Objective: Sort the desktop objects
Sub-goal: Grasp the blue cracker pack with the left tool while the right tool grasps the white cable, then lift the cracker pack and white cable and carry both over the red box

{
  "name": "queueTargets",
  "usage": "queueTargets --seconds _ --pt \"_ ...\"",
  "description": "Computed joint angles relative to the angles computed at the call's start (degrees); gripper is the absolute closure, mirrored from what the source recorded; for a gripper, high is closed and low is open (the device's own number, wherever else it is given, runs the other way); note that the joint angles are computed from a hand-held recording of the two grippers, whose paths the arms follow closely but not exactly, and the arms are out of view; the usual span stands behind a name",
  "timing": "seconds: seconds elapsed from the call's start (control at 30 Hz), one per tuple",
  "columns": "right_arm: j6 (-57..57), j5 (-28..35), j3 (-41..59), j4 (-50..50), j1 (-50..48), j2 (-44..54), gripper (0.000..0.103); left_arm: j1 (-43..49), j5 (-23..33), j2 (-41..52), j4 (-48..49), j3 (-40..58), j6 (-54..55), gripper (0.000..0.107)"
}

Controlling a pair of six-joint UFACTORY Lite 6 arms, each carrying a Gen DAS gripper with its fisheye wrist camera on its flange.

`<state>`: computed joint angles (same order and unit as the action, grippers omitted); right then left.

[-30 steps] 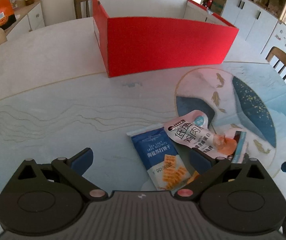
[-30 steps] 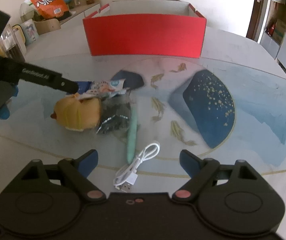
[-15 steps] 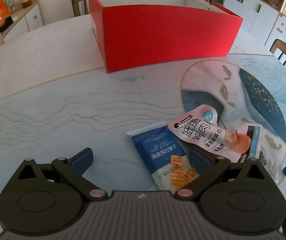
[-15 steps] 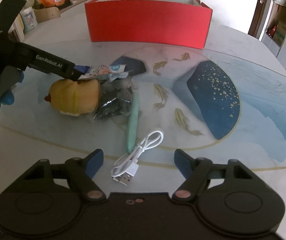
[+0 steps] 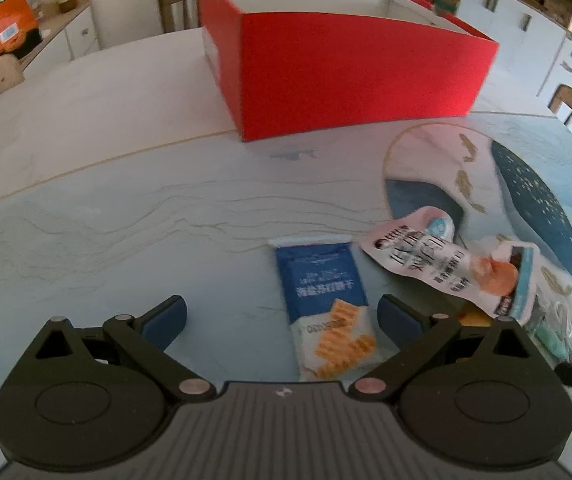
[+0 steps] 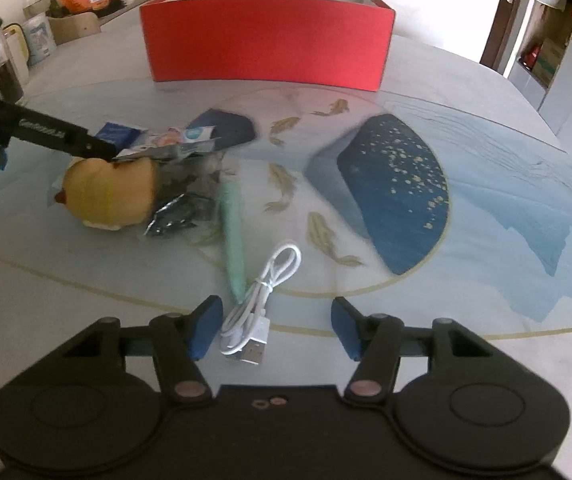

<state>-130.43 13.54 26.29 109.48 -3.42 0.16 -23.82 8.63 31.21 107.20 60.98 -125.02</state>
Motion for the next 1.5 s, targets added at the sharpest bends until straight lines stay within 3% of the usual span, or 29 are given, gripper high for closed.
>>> queueTargets --seconds 0.13,0.67,0.77,0.83,0.87,1.03,1.2,1.3,1.33,1.5 --pt "-1.6 -0.1 0.4 2.3 0.8 0.6 0.050 -0.6 0.1 0.0 8.5 -0.5 -9.7 0.005" --pt "6.3 0.9 -0.5 -9.1 -1.3 -1.5 0.067 -0.8 4.2 0.3 11.1 -1.7 -11.0 0.016" --pt "6.9 1.4 -0.5 -10.5 -2.6 -1.7 0.069 -1.1 4.9 0.0 11.5 -2.1 -11.1 0.024" --pt "7.8 1.4 -0.5 -11.5 -2.7 -1.9 0.080 -1.3 5.4 -0.2 12.5 -2.3 -11.4 0.033" --pt "7.6 1.3 -0.6 -11.4 -2.6 -2.1 0.080 -1.3 5.3 -0.3 13.7 -2.4 -12.4 0.035" --pt "3.8 0.4 -1.2 -7.9 -1.5 -2.6 0.084 -1.7 5.9 -1.0 16.8 -3.1 -14.9 0.066" --pt "2.6 -0.3 -1.3 -6.6 -1.2 -2.8 0.085 -0.9 5.1 -1.7 20.8 -3.6 -19.3 0.070" --pt "4.7 -0.3 -0.6 -8.4 -1.6 -2.5 0.086 -0.8 4.9 -2.3 22.2 -4.1 -20.7 0.070" --pt "6.1 -0.2 -0.3 -9.6 -1.8 -2.4 0.092 -0.8 4.9 -2.6 22.5 -4.3 -21.0 0.070" --pt "11.9 1.1 1.0 -14.9 -2.6 -2.2 0.092 -0.7 4.2 -4.2 24.2 -5.0 -23.1 0.070"
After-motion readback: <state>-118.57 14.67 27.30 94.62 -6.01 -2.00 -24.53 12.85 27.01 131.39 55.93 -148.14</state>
